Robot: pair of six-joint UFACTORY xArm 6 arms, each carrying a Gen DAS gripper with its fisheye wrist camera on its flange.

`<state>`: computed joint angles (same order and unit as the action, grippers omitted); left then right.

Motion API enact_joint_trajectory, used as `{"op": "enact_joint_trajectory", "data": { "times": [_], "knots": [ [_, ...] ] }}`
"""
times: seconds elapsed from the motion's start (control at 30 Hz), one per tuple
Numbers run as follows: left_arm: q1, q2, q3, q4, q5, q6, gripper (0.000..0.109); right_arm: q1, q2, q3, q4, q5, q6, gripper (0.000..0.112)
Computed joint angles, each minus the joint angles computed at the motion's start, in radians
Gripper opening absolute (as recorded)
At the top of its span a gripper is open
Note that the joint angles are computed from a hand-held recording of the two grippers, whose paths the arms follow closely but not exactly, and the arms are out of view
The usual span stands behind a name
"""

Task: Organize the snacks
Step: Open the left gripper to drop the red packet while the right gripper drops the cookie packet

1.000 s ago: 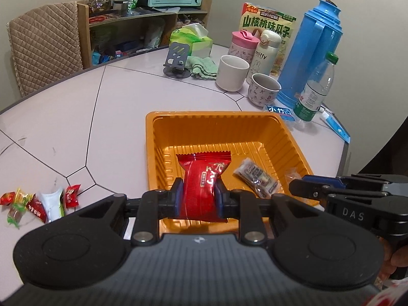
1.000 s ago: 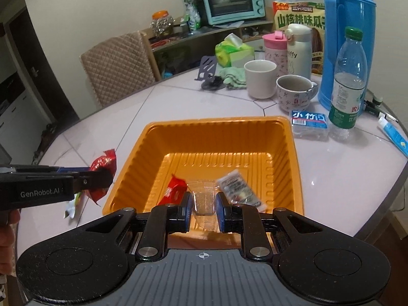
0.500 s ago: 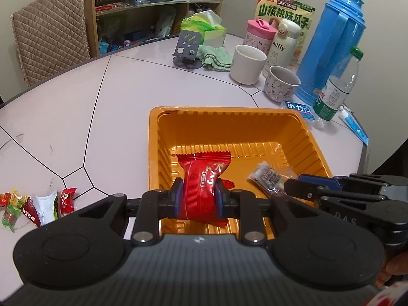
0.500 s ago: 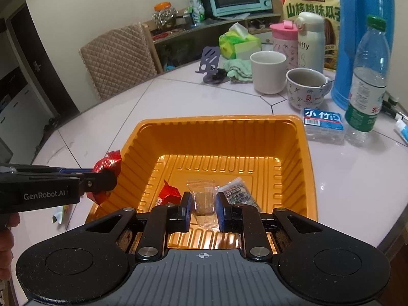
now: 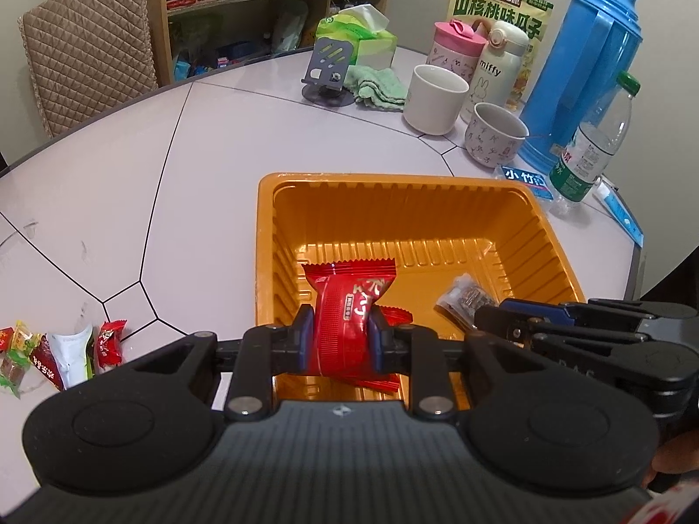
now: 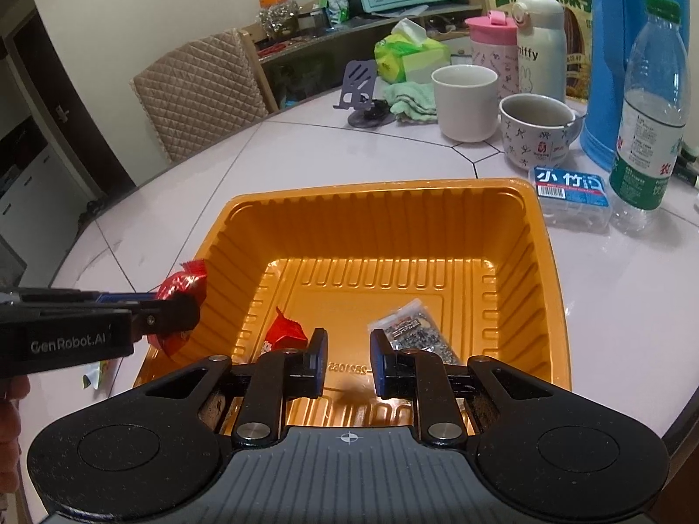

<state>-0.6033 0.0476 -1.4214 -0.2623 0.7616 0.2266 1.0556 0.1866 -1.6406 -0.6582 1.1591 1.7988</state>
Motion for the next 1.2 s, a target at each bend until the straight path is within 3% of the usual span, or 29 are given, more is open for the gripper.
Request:
{"op": "enact_joint_trajectory", "data": {
  "times": [0.47, 1.0, 1.2],
  "knots": [
    [-0.004, 0.026, -0.015, 0.024, 0.006, -0.016, 0.024, 0.001, -0.073, 0.083, -0.007, 0.005, 0.101, 0.021],
    [0.01, -0.003, 0.005, 0.004, 0.012, 0.006, 0.03, 0.015, -0.049, 0.048, 0.034, -0.001, 0.063, 0.022],
    [0.016, -0.03, 0.024, -0.012, 0.021, 0.008, 0.031, 0.031, -0.034, 0.016, 0.036, 0.022, 0.063, 0.028]
  ]
}}
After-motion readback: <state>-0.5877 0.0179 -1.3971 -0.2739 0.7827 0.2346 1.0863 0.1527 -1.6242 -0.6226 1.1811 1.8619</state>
